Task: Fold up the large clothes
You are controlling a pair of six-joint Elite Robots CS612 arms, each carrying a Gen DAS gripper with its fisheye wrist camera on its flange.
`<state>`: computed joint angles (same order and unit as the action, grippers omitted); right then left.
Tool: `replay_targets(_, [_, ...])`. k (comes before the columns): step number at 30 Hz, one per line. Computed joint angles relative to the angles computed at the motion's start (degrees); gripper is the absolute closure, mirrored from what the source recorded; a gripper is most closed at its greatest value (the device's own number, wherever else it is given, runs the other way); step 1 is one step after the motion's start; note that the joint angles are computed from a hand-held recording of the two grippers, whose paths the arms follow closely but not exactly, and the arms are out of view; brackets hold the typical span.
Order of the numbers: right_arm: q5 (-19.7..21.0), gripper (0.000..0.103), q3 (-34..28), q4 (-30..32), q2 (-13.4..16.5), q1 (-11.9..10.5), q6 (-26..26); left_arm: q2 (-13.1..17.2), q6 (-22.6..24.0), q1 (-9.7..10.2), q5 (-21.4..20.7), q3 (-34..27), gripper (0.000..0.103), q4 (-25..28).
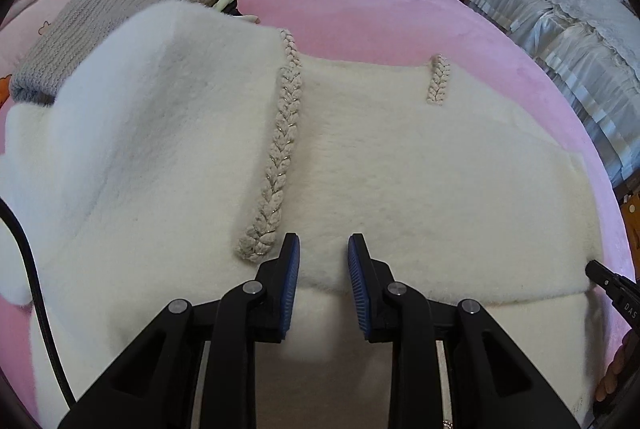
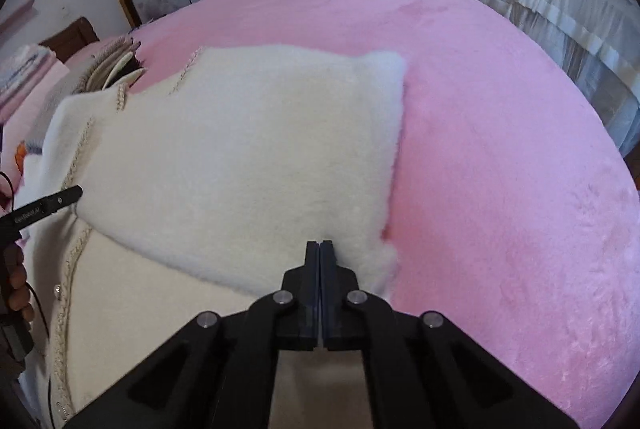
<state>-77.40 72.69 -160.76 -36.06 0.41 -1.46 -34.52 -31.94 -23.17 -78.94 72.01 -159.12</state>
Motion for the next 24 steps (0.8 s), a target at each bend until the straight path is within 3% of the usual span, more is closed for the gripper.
replay_targets(6, [0.1,0.100,-0.3,0.8,-0.1,0.3,1.8,-0.4,-0.4,0.06,-1.3,0.1,0.075,0.8])
replay_targets(8, [0.4,0.100,-0.3,1.2,-0.4,0.3,2.7,-0.9,-0.7,0.17,-2.5,0.3,0.065,1.0])
replay_targets(10, [0.6,0.100,0.0,1.8,-0.9,0.2,3.4,-1.6,-0.9,-0.09,-1.9,1.1,0.048,0.6])
replay_targets(16, [-0.5,0.092,1.5,1.1,-2.7,0.7,3.7,-4.6,1.9,-1.46,1.6,3.4,0.034,0.2])
replay_targets(24, [0.2,0.077,5.6,-2.3,-6.4,1.0,4.6,-9.8,3.1,-3.13,2.4,8.3,0.033,-2.8])
